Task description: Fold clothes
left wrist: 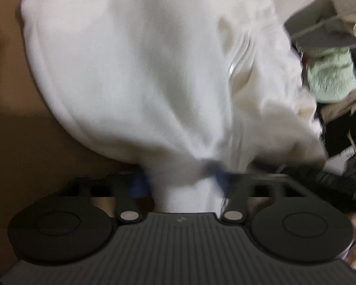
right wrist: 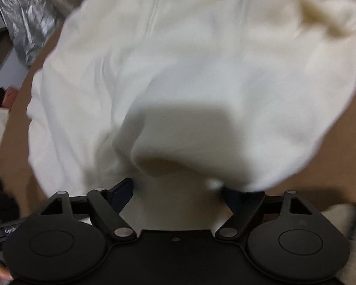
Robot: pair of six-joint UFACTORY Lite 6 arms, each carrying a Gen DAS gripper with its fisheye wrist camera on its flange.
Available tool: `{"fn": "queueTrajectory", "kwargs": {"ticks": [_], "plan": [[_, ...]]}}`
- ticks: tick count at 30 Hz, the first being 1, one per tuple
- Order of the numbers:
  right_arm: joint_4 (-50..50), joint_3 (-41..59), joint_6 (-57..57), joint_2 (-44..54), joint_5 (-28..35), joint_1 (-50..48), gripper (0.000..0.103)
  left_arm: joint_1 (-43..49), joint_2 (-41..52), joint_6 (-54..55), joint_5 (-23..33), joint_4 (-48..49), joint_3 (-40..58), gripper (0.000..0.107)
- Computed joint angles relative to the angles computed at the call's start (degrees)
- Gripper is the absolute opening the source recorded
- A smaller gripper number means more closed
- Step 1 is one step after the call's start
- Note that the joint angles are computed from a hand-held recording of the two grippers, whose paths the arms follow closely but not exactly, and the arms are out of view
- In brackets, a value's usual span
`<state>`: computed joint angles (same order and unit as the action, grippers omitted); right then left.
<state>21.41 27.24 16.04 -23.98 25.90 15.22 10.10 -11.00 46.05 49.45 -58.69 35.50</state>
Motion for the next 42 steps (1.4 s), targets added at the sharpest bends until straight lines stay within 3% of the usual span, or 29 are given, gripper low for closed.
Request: {"fn": "queueTrajectory", "kwargs": {"ticks": [2, 4, 6, 8, 10, 14, 18, 22, 27, 30, 32, 34, 36, 38, 41, 42], "plan": [[4.42, -0.23, -7.22, -0.02, -0.08, 2.04, 0.042, 2.38, -3.12, 0.59, 1.89, -1.53, 0.13, 0.011], [12.04, -2.41, -17.65, -8.24, 3.84, 2.28, 0.018, 10.06, -8.58, 0.81, 9.46, -1.94, 1.17, 0.011], [18.01, -3.91, -19.31, -20.24, 12.08, 0.71, 0.015, 16.95, -14.68, 0.95, 15.66, 0.05, 3.2, 0.012], [14.39, -4.79, -11.38, -32.07, 15.25, 3.71, 0.015, 21.91, -16.63, 2.0, 22.75, 1.24, 4.12, 0.012], [3.01, -6.32, 0.62, -36.56, 15.08, 12.33, 0.015, 21.4, -18.17, 0.16, 23.1, 6.8, 1.22, 0.013], [-12.63, -5.93, 21.63, -24.28, 11.94, 28.3, 0.017, 12.59, -14.79, -8.18, 12.35, 16.8, -6.15, 0.015], [-14.75, -3.13, 25.42, -17.79, 11.5, 32.18, 0.022, 17.94, -14.37, -5.3, 17.99, 15.82, -2.67, 0.021], [-10.89, -1.46, 18.59, -25.41, 19.16, 27.02, 0.028, 20.49, -16.04, -2.15, 21.24, 15.2, 1.27, 0.027], [-11.53, 4.98, 13.13, -30.74, 28.55, 25.64, 0.033, 33.36, -10.15, 6.96, 31.38, 12.91, 9.57, 0.034], [3.69, 5.74, -3.75, -33.71, 29.79, 10.04, 0.043, 41.05, -6.04, 9.92, 33.81, 10.24, 15.58, 0.042], [13.61, 6.22, -15.0, -31.31, 27.69, 2.2, 0.044, 41.34, -3.36, 10.89, 31.63, 8.93, 20.15, 0.049], [14.64, 8.11, -20.48, -24.86, 18.2, 3.95, 0.046, 36.56, 0.27, 7.09, 25.86, 10.05, 25.7, 0.05], [8.39, 12.13, -17.6, -15.52, 6.21, 9.56, 0.046, 29.3, 4.13, 0.1, 18.76, 14.47, 31.8, 0.051], [3.29, 16.94, -14.66, -3.53, -5.09, 13.73, 0.046, 22.44, 6.19, -3.52, 9.01, 18.19, 34.75, 0.059], [-8.11, 22.97, -7.13, 10.02, -16.2, 15.78, 0.046, 15.69, 8.76, -5.43, -8.27, 20.5, 32.54, 0.066], [-14.11, 22.4, -2.01, 11.66, -19.21, 15.55, 0.046, 14.87, 10.84, -6.37, -11.15, 20.71, 32.7, 0.066]]}}
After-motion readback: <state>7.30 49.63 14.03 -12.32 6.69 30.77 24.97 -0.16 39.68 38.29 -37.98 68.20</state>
